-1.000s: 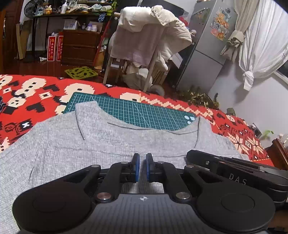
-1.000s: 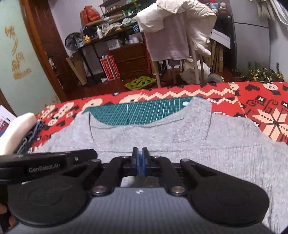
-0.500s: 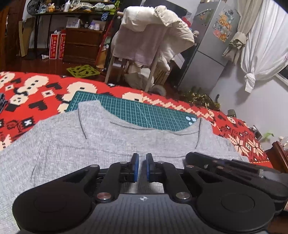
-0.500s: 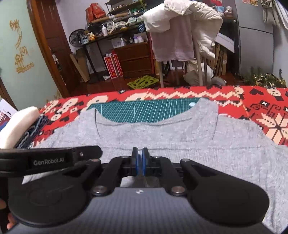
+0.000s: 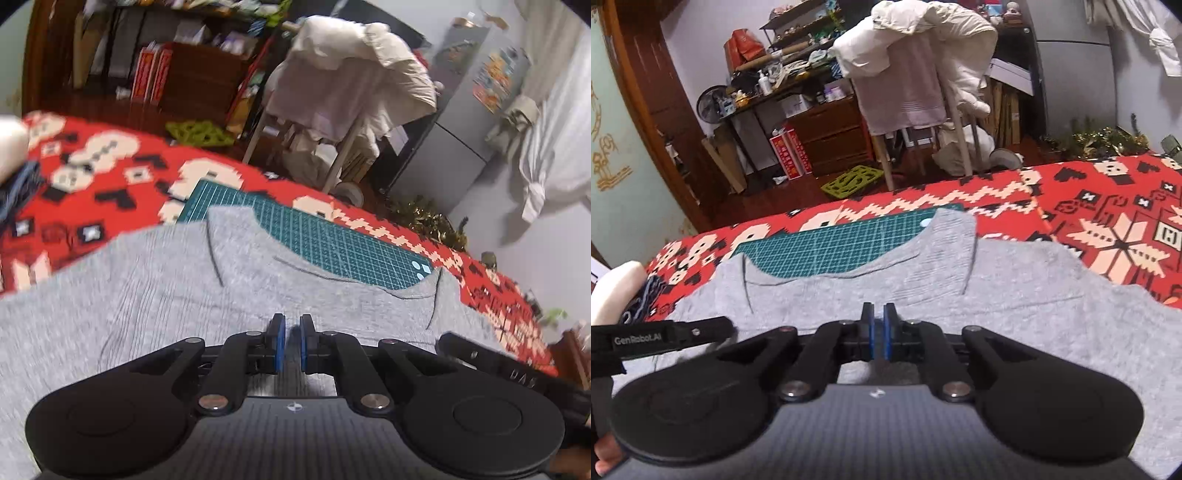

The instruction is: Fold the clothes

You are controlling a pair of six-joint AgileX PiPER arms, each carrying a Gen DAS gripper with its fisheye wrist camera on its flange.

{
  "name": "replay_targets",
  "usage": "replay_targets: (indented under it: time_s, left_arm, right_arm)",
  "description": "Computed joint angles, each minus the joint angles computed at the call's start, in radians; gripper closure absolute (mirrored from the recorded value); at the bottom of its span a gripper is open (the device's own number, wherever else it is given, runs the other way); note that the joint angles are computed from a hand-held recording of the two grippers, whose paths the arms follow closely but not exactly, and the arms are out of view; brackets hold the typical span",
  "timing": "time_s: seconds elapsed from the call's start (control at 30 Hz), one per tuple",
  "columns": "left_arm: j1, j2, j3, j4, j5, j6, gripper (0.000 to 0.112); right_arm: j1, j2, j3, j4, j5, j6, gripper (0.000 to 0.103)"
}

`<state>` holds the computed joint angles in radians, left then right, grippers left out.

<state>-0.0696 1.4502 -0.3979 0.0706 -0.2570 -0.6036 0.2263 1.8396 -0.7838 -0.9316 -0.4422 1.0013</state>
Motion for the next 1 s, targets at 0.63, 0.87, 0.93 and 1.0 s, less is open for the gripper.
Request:
replay_targets:
  time_s: [0.63, 0.87, 0.93, 1.0]
  left_arm:
    - [0.295, 0.002, 0.032, 0.783, -0.165, -0.851, 0.106]
    - [0.378, 0.025, 0.045, 0.847, -0.240, -0.934, 0.106]
    - [0.382, 0.025, 0.047, 0.838, -0.237, -0.925, 0.106]
    - [0.391, 0.028, 0.049, 0.837, -0.244, -0.925, 0.106]
  right_arm:
    - [-0.156, 0.000, -0.034, -0.149, 0.029, 0.236, 0.094]
    - [-0.180, 0.021, -0.047, -0.188, 0.035, 0.289, 0.093]
    - [-0.171, 0.008, -0.040, -0.156, 0.047, 0.245, 0.093]
    - [-0.159, 0.008, -0.042, -0.141, 0.073, 0.216, 0.093]
